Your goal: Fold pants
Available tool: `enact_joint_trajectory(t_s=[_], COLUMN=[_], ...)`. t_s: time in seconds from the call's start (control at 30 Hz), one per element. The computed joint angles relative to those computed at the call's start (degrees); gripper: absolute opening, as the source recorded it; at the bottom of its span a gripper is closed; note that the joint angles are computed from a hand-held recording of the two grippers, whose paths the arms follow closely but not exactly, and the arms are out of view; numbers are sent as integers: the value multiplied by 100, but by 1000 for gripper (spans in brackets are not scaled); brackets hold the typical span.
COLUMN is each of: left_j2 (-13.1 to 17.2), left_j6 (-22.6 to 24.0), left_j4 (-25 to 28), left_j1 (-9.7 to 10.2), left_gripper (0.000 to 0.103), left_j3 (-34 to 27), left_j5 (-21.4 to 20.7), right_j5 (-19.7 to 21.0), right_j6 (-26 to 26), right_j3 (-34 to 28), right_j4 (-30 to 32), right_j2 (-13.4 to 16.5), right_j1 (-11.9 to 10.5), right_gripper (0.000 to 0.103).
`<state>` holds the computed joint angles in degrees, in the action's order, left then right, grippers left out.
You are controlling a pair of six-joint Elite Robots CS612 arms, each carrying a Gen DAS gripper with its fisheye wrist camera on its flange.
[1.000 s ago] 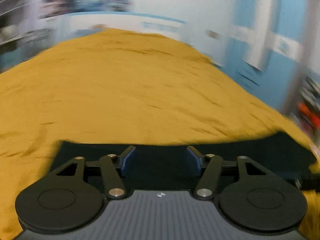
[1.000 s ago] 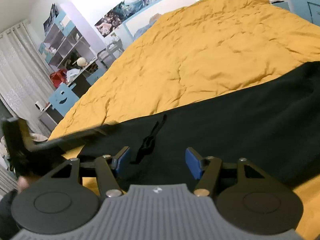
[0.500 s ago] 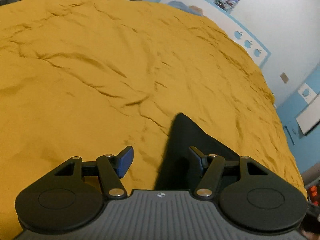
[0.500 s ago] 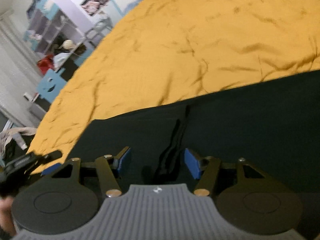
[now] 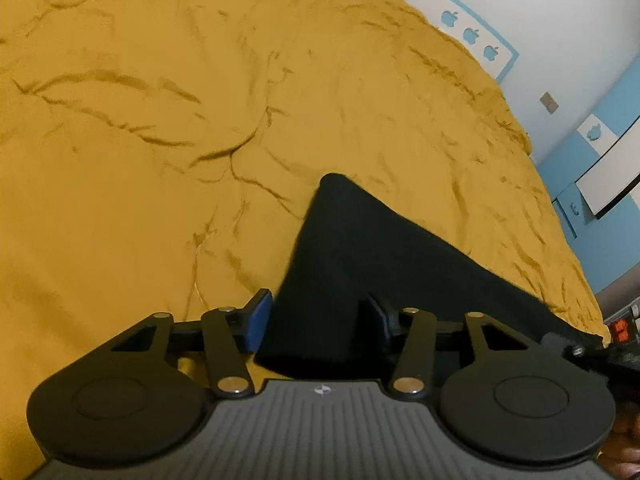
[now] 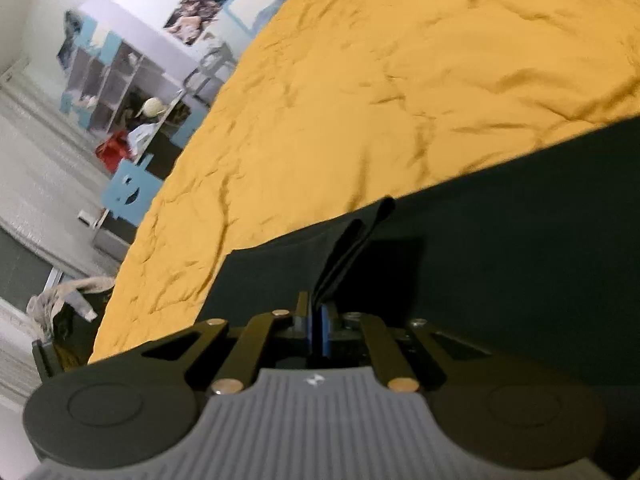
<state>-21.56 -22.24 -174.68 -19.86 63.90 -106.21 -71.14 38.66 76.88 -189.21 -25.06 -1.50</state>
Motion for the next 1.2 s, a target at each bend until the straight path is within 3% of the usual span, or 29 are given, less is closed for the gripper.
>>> enact_joint_trajectory(t_s=[0.1, 0.17, 0.2, 0.23, 0.3, 0.37, 0.43, 0.53, 0.63, 0.73, 0.83, 0.9, 1.03, 1.13, 1.2], left_j2=[-30, -59, -67, -65, -70, -85, -95, -88, -71, -51, -104, -175, -356, -542, -647], left_j6=[231, 398, 431, 443, 425, 447, 477, 447, 418, 472, 429, 419, 546, 543, 596], left_j4=[159, 177, 178, 184, 196, 208, 217, 198, 111, -18, -283, -740, -1579, -1894, -1989], left_j1=[-52, -84, -89, -87, -83, -88, -95, -86, -89, -113, -144, -207, -392, -522, -682], left_gripper=[56, 55, 55, 55, 55, 55, 55, 58, 61, 62, 62, 62, 61, 62, 63], left_j3=[19, 70, 85, 85, 91, 104, 116, 117, 128, 140, 266, 463, 874, 1158, 1311], left_j5=[165, 284, 301, 299, 293, 317, 353, 335, 384, 475, 681, 1097, 1819, 1463, 1125], right_j5=[-353, -583, -922, -1317, -1866, -1635, -1328, -1698, -1434, -1400, -1230, -1223, -1785, -2345, -2470], right_j6=[-517, -620, -746, -944, -1525, -1936, -2344, -2794, -2631, -2889, -2365, -2098, -1874, -1255, -595], right_j3=[-174, -89, -25, 24, 102, 124, 44, -105, 141, 220, 749, 1220, 2265, 2861, 3207], right_j4=[752, 535, 403, 297, -111, -387, -157, 573, -153, 96, -669, -1225, -1970, -2225, -2466], right_j2=[47, 16, -31, -73, -103, -80, -38, 12, -50, -71, -311, -543, -1032, -1265, -1329], right_j1=[62, 100, 161, 240, 389, 425, 454, 552, 520, 500, 387, 272, 64, -128, -318], right_gripper=[0, 2, 5, 15, 17, 17, 15, 13, 19, 19, 21, 26, 35, 41, 43])
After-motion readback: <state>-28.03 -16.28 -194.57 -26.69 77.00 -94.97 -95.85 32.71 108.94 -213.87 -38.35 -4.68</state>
